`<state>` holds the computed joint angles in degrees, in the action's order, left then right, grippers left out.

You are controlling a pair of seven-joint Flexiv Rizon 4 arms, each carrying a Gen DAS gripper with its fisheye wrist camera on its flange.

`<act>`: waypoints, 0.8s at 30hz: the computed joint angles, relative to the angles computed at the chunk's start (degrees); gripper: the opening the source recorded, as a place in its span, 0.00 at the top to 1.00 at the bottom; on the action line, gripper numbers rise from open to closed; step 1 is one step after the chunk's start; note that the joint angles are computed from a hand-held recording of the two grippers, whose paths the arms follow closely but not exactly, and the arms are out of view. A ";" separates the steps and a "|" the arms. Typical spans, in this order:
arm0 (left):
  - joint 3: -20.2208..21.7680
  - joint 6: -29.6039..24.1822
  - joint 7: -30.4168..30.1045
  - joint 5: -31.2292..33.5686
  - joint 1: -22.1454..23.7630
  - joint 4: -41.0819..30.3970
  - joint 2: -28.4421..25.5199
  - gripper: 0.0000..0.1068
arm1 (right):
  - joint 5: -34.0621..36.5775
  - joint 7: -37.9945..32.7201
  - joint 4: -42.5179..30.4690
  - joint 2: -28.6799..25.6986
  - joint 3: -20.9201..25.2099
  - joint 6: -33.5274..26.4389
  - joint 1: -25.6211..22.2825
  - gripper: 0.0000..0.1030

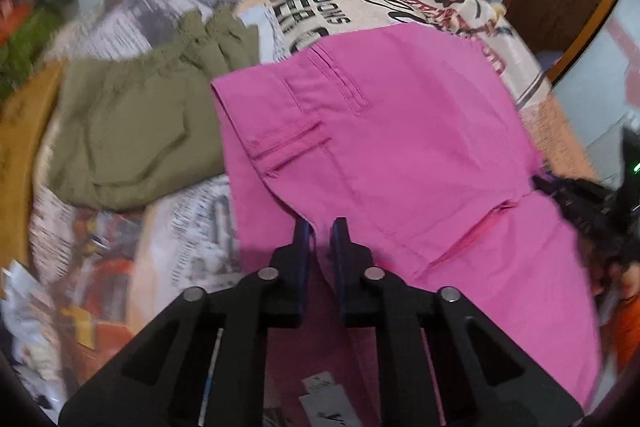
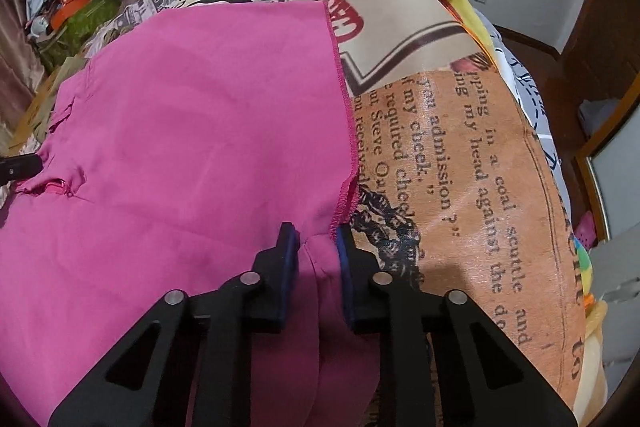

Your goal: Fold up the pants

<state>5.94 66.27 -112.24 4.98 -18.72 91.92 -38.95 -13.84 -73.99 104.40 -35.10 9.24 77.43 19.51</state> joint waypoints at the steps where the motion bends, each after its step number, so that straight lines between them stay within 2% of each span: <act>1: 2.10 -1.38 -1.18 1.68 -1.66 -1.04 -0.28 0.93 | -0.15 0.11 0.13 0.05 -0.28 0.01 0.21 0.86; 4: 6.01 -5.74 -6.76 5.31 -4.54 -2.84 -0.80 0.98 | -0.97 1.10 -0.11 -0.25 -1.48 -0.15 1.42 0.87; 6: 4.64 -6.92 -7.02 5.71 -3.10 -2.27 -0.72 0.98 | -1.73 1.71 -0.50 -0.41 -2.18 -0.93 2.07 0.88; 10: 1.71 -4.34 -6.35 4.39 0.05 0.52 0.67 0.98 | -1.45 1.36 -2.01 -0.84 -1.03 -2.92 1.22 0.88; 13: 1.40 -3.36 -5.87 4.15 0.68 1.85 2.18 0.97 | -1.88 0.98 -2.41 -0.40 -1.25 -4.27 1.41 0.84; 15: 1.88 -3.15 -6.13 4.67 0.42 1.97 2.98 0.92 | -1.81 1.14 -2.06 0.56 -1.30 -4.82 1.30 0.79; 16: 2.44 -2.70 -6.55 5.27 0.22 2.24 3.62 0.87 | -1.37 0.76 -1.88 1.02 -0.77 -4.70 0.79 0.75; 18: 3.15 -1.69 -7.34 6.22 0.10 2.59 4.55 0.73 | -0.48 -0.04 -1.00 2.39 0.05 -3.32 -0.18 0.67; 20: 4.09 -0.58 -8.22 7.43 0.06 2.51 5.31 0.55 | 0.15 -0.53 -0.33 3.57 0.37 -1.32 -0.75 0.57; 24: 6.23 -0.79 -10.14 10.25 -0.46 0.55 5.62 0.43 | 1.92 -2.50 -1.66 5.00 2.18 0.90 -2.53 0.52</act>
